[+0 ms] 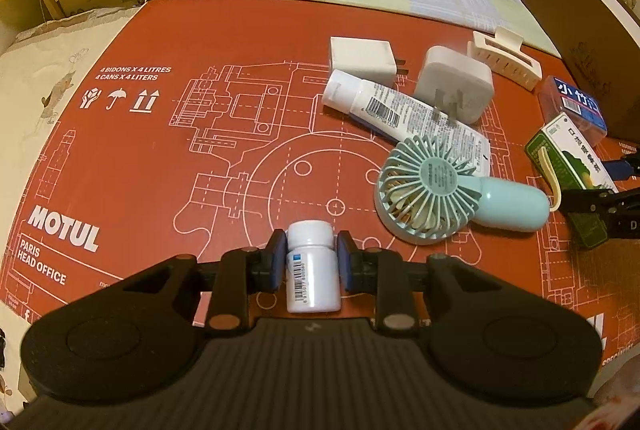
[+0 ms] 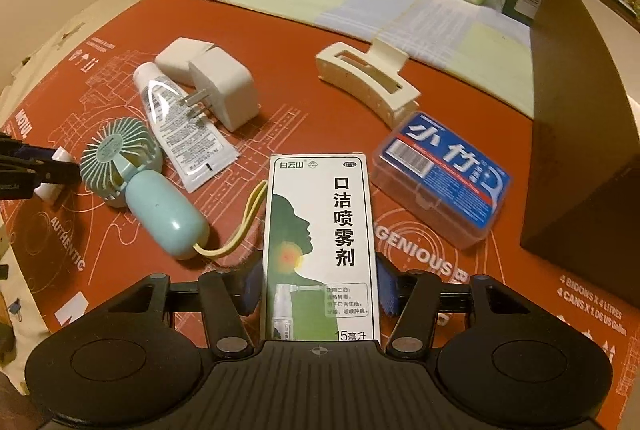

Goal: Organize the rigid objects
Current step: 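Grasp the green-and-white spray box with the right tool while the left tool holds the pill bottle, then carry the pill bottle and spray box over the brown box with both tools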

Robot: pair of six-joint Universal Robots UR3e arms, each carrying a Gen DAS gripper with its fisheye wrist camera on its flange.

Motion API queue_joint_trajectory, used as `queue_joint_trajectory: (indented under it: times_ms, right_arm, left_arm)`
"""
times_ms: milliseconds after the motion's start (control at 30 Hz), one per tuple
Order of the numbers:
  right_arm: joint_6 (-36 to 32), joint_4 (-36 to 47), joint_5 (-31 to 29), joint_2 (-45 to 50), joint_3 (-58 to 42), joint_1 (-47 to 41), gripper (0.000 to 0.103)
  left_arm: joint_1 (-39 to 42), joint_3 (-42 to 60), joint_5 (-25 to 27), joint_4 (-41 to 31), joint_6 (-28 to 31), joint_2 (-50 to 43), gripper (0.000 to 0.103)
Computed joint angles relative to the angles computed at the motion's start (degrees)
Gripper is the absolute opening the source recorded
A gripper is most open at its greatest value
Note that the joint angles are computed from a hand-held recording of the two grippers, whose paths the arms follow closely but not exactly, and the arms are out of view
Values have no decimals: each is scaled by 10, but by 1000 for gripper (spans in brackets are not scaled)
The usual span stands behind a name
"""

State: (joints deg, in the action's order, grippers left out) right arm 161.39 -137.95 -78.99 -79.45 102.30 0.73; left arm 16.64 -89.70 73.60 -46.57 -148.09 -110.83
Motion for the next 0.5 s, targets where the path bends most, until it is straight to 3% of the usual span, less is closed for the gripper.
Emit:
queue_joint_trajectory:
  times_ms: [500]
  right_arm:
    - [2,24,35,-89,39,-57,52]
  left_arm:
    - [-9,16,-37,-21,-1,42,23]
